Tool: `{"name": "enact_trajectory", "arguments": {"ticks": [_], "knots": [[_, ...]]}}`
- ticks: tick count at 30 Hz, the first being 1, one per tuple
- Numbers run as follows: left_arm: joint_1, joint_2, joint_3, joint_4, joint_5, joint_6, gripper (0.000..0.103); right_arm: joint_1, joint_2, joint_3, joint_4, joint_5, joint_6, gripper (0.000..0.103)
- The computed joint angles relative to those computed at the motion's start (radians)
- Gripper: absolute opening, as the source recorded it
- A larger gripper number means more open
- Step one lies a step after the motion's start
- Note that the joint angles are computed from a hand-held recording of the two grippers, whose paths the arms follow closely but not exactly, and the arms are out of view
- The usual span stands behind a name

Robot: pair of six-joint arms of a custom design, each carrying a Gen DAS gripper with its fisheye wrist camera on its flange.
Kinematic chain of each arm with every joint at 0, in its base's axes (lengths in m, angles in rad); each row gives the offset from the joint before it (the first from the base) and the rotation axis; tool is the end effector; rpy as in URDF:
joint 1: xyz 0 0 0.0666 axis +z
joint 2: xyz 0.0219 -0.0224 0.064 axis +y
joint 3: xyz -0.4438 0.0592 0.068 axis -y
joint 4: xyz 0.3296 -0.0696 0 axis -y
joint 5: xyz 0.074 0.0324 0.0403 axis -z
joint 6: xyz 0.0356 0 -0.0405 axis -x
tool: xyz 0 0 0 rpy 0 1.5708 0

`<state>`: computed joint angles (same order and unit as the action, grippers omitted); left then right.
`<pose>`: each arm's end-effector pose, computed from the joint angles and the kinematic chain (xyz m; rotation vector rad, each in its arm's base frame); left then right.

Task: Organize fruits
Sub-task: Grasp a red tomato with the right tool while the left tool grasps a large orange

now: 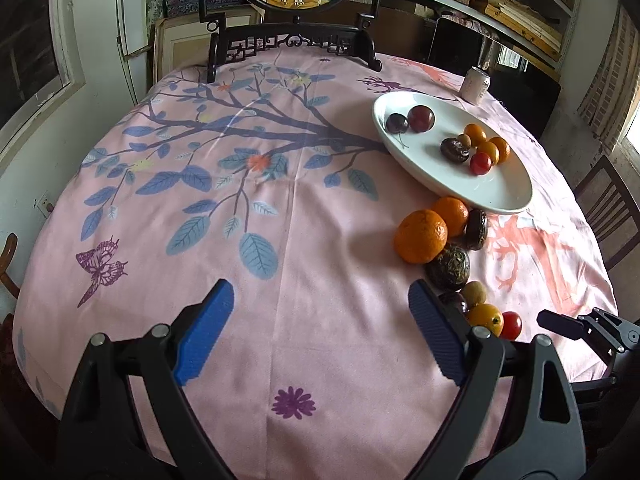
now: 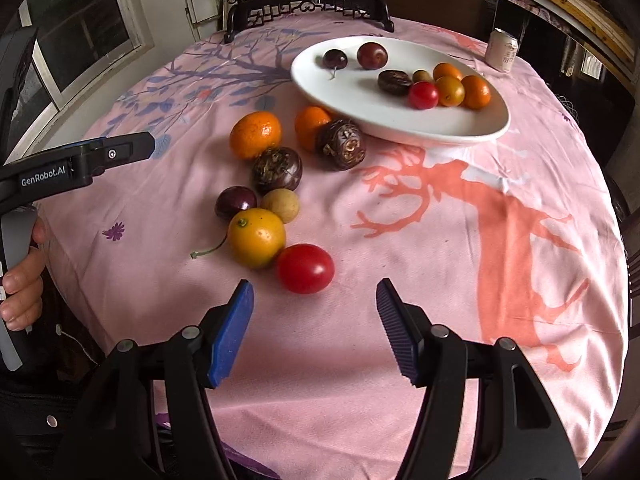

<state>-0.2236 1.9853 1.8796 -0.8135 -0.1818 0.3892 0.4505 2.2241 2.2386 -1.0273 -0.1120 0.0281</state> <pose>0.6416 -0.1397 0.3879 -0.2798 2.4531 -0.0370 0.6583 0.3224 0.3536 -0.6576 2.5190 0.2990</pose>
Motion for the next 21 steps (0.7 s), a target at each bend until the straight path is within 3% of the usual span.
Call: {"name": "enact_trajectory", "arguments": {"ticks": [2,3,4,5,6,13,18,21], "knots": [[0.001,-0.002,0.0,-0.005,0.0,0.007,0.091,0.001,0.017,0.013,0.008,-0.011,0.004,0.061],[0.001,-0.002,0.0,-0.004,0.002,0.007,0.091,0.002,0.034,0.038,-0.011,-0.017,0.007,0.049],[0.0,-0.001,0.003,-0.004,0.004,0.004,0.091,0.001,0.053,0.065,-0.034,-0.025,0.008,0.043],[-0.002,0.003,0.011,-0.009,0.002,0.0,0.091,0.002,0.048,0.051,-0.006,-0.024,0.011,0.042],[-0.005,0.01,0.023,-0.018,-0.004,-0.003,0.091,0.002,0.049,0.053,-0.005,-0.019,0.012,0.033],[-0.023,0.115,0.206,-0.12,0.023,-0.025,0.091,-0.024,0.011,-0.006,0.041,-0.007,-0.04,0.033],[-0.044,0.251,0.446,-0.271,0.019,-0.048,0.09,-0.047,0.004,-0.031,0.045,-0.045,-0.059,0.033],[-0.048,0.329,0.593,-0.367,0.016,-0.048,0.078,-0.06,0.004,-0.033,0.047,-0.071,-0.069,0.033]]}}
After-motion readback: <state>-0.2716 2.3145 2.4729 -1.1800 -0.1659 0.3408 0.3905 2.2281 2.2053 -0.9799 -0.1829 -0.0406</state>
